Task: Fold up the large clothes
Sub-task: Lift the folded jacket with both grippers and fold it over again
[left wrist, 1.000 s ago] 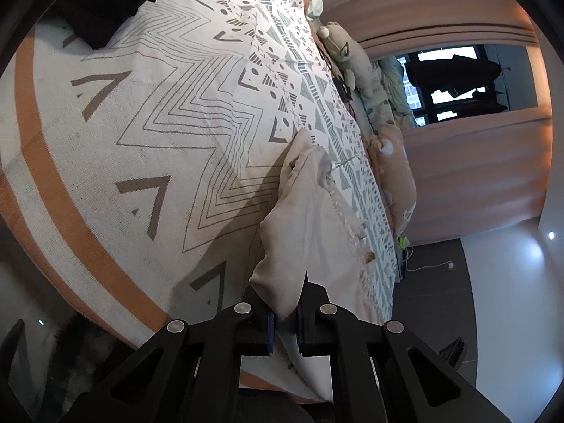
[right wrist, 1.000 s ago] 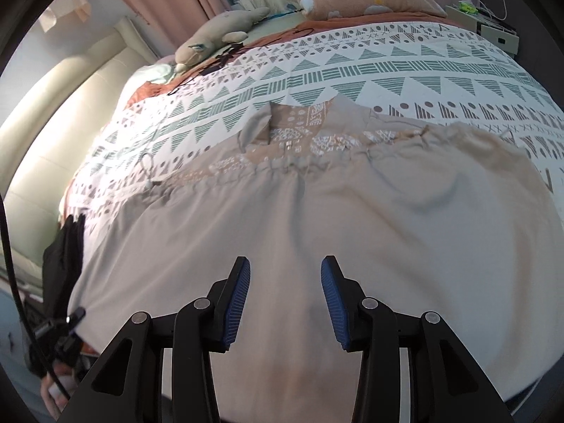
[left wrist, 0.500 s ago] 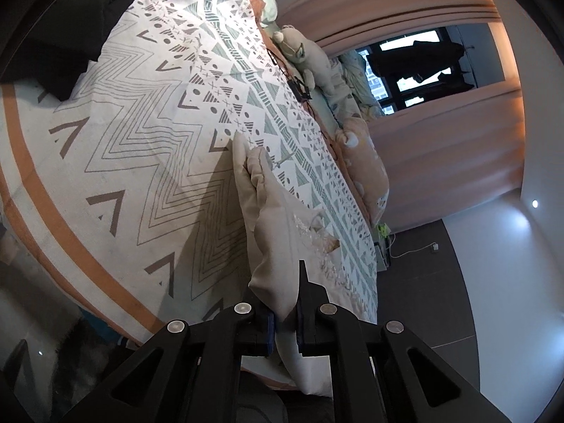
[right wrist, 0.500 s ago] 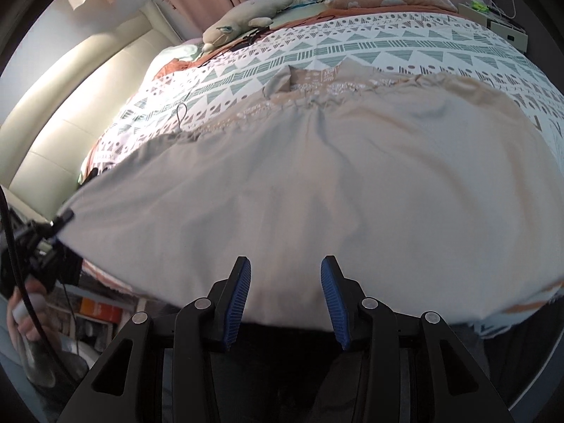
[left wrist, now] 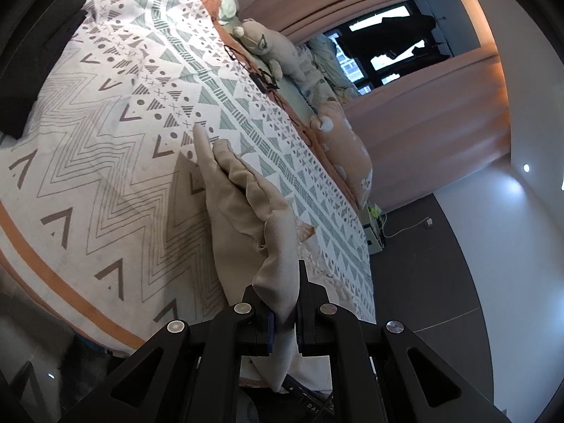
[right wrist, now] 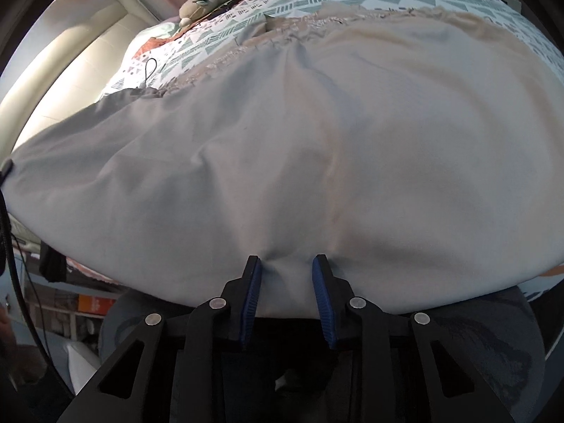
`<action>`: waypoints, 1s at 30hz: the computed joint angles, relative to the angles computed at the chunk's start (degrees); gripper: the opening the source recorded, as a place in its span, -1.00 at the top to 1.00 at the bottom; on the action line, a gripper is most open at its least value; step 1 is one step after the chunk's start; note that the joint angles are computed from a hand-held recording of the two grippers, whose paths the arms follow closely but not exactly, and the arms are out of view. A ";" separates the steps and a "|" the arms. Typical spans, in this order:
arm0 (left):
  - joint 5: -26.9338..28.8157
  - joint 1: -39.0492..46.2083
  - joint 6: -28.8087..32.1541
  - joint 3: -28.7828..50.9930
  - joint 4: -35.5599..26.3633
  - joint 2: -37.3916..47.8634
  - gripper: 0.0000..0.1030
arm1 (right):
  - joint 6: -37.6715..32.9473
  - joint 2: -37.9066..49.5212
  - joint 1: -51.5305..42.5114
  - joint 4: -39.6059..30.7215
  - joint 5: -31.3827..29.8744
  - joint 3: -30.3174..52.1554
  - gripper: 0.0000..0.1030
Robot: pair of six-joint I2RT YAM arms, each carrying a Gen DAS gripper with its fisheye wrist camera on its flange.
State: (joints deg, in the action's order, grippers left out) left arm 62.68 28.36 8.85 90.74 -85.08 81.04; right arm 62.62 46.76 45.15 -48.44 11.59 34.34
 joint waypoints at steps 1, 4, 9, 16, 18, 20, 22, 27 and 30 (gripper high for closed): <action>0.04 -1.37 -1.68 0.89 0.88 -0.53 0.85 | -0.53 -0.64 -1.27 0.68 -0.83 -0.65 0.46; -0.24 -5.77 -6.20 3.78 3.50 -1.73 0.85 | -2.79 -2.09 -4.76 2.41 -3.23 -1.73 0.55; -3.67 -15.55 -16.67 8.03 10.45 -3.34 0.85 | -7.59 -5.28 -14.08 5.79 -10.74 -4.42 0.63; -10.48 -29.68 -27.70 11.56 18.77 -3.37 0.85 | -13.32 -5.01 -27.25 11.92 -23.00 -6.49 0.64; -11.98 -32.81 -29.57 12.52 20.11 -2.84 0.85 | -15.26 -2.46 -31.22 14.41 -26.73 -6.39 0.64; -13.75 -36.16 -31.50 13.65 21.45 -2.08 0.85 | -16.51 0.01 -34.68 16.70 -29.89 -6.40 0.64; -15.42 -39.15 -32.88 14.86 22.31 -1.16 0.85 | -17.38 0.83 -37.27 17.42 -32.59 -6.40 0.64; -19.31 -46.71 -35.46 18.09 23.65 1.46 0.85 | -21.64 -4.66 -42.63 12.79 -36.90 -5.89 0.64; -21.71 -51.69 -37.44 19.03 25.07 2.97 0.85 | -28.26 -9.89 -51.72 5.07 -41.94 -4.51 0.64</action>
State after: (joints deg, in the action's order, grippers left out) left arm 40.97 -23.33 -28.59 109.77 -60.01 84.01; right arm 34.37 36.87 -6.57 -43.38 -30.35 29.82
